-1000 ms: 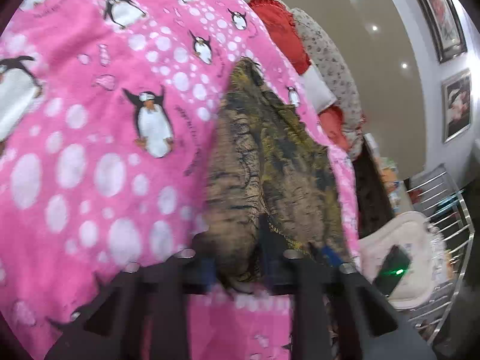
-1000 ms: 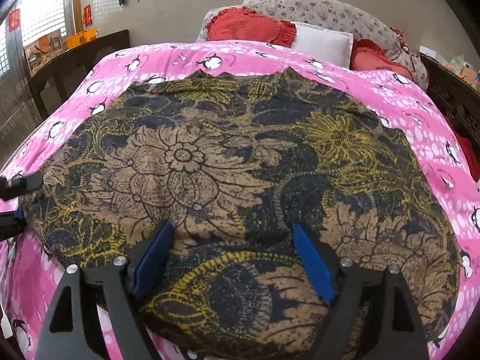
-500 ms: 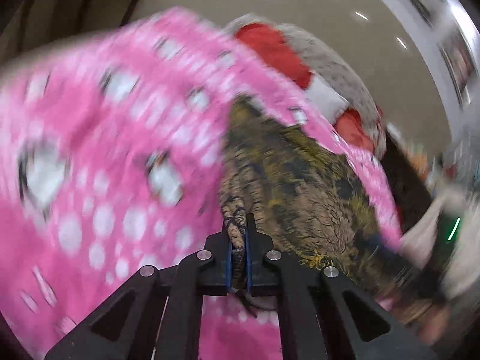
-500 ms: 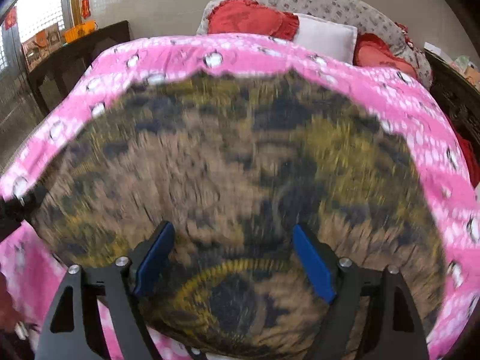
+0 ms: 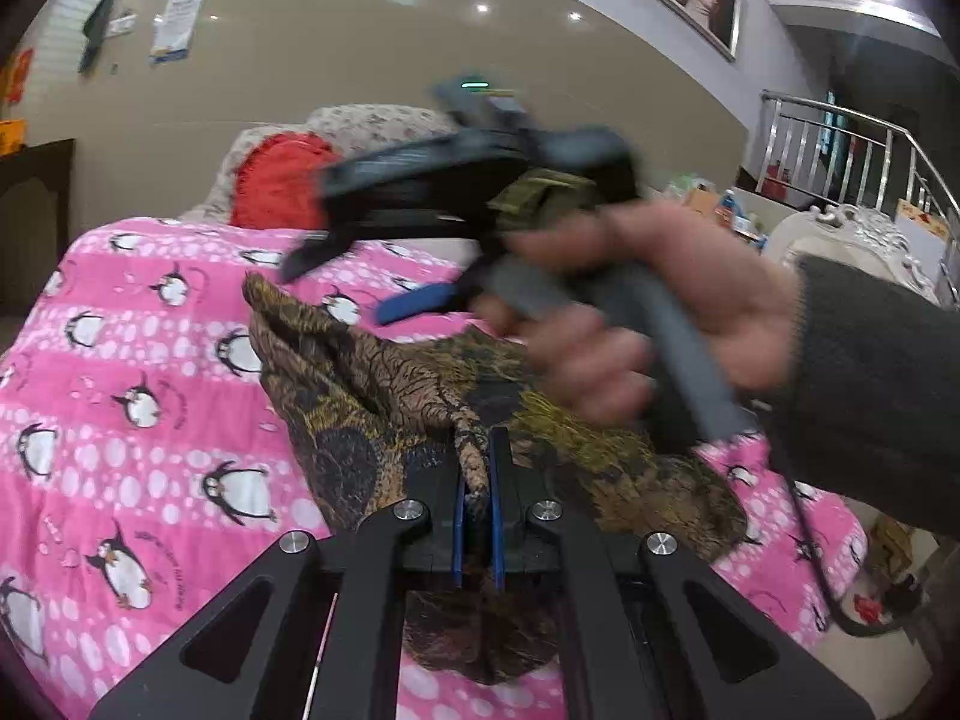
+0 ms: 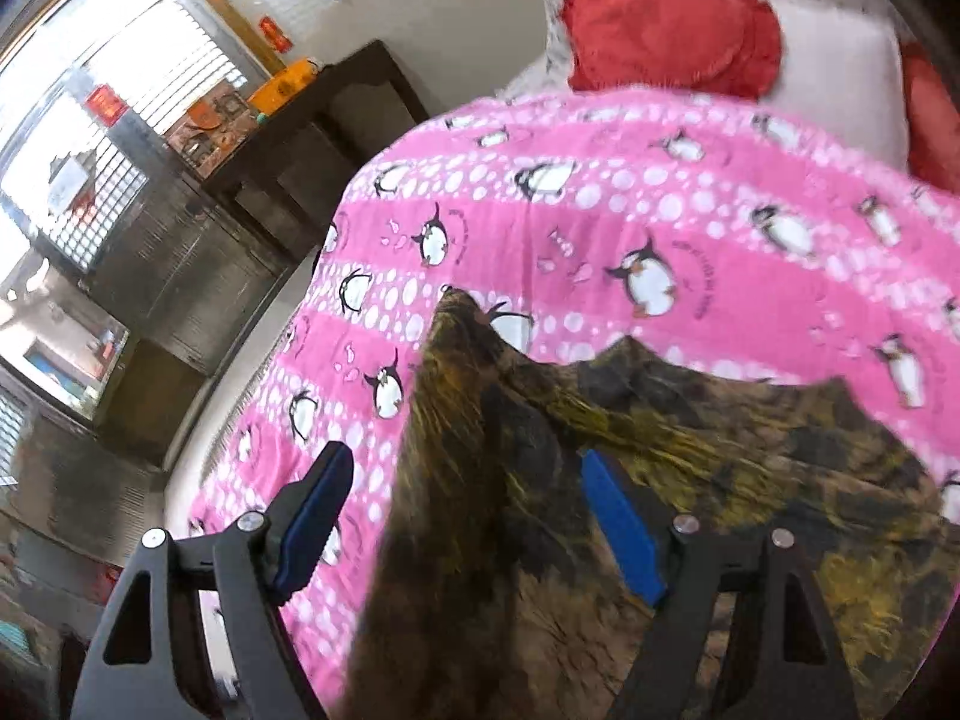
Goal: Fold small clothes
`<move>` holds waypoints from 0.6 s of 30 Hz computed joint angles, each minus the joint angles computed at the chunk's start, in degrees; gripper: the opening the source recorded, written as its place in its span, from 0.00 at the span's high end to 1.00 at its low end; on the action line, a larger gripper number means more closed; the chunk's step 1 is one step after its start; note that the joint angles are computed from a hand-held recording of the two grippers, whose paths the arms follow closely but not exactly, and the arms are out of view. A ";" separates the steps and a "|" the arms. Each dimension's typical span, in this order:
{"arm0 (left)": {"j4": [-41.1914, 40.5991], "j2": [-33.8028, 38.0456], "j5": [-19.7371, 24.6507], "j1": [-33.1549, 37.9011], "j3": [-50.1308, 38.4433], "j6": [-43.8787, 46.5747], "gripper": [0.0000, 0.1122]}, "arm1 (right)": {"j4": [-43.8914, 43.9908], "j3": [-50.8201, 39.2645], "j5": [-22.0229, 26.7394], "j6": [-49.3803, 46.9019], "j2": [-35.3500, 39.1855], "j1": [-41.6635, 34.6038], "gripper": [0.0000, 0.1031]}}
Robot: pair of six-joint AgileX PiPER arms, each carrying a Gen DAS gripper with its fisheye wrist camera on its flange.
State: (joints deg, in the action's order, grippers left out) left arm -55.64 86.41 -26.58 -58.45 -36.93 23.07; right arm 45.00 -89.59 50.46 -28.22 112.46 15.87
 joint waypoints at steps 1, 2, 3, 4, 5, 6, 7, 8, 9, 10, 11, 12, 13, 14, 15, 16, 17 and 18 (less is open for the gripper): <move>0.92 0.44 0.41 -0.09 -0.38 -0.81 1.00 | -0.02 -3.12 1.59 1.49 2.55 0.46 0.20; 3.20 0.15 1.20 0.31 -0.11 -2.71 1.00 | -0.71 -5.71 2.74 2.83 4.37 0.92 0.20; 4.87 0.05 1.78 0.57 -0.04 -3.94 1.00 | -2.65 -8.89 3.77 4.84 6.43 1.89 0.20; 6.56 -0.09 2.25 0.75 0.06 -4.97 1.00 | -5.72 -11.47 3.97 7.08 7.99 3.10 0.20; 6.35 -0.09 2.60 0.50 -0.18 -4.38 1.00 | -10.62 -14.17 3.61 10.46 9.37 4.77 0.20; 5.96 0.30 2.65 0.00 -0.63 -3.94 1.00 | -14.41 -16.27 3.72 13.04 10.40 6.03 0.24; 5.16 0.16 2.50 -0.86 -0.58 -3.35 1.00 | -17.68 -18.21 3.87 15.00 11.32 6.92 0.30; 5.85 -0.03 3.10 -0.97 -0.66 -3.80 1.00 | -22.63 -19.16 3.62 18.09 11.37 7.99 0.42; 7.22 -0.03 3.79 -0.92 -1.00 -4.97 1.00 | -25.30 -20.07 4.02 19.54 11.44 8.15 0.58; 7.69 0.35 4.14 -1.31 -1.64 -5.65 1.00 | -25.74 -18.69 3.27 18.82 10.28 7.77 0.65; 8.96 0.87 4.84 -1.52 -2.54 -6.92 1.00 | -25.25 -17.42 2.89 17.57 9.28 7.01 0.76; 9.50 1.60 5.08 -2.09 -3.39 -7.53 1.00 | -25.29 -15.56 2.39 16.43 7.84 6.04 0.83; 10.26 2.55 5.89 -2.53 -4.73 -7.91 1.00 | -25.43 -13.69 1.68 15.43 6.52 5.09 0.83; 10.98 3.74 7.03 -2.93 -6.45 -7.91 1.00 | -24.84 -11.55 1.10 13.60 5.02 3.62 0.84; 12.15 5.27 8.44 -3.25 -8.67 -8.17 1.00 | -23.48 -10.05 1.84 11.00 3.70 1.33 0.86; 12.88 7.05 10.09 -3.52 -11.34 -8.07 1.00 | -22.32 -8.62 2.61 8.59 2.60 -0.93 0.88; 13.33 9.00 11.57 -3.80 -14.18 -7.89 1.00 | -21.50 -7.21 3.31 6.00 1.66 -3.58 0.89; 14.69 10.65 12.79 -3.80 -16.48 -9.00 1.00 | -21.66 -6.12 3.55 4.71 1.12 -5.39 0.89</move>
State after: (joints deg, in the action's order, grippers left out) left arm -40.96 97.06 -13.79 -62.24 -53.41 14.08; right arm 23.34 -95.71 54.01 -23.51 113.58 10.48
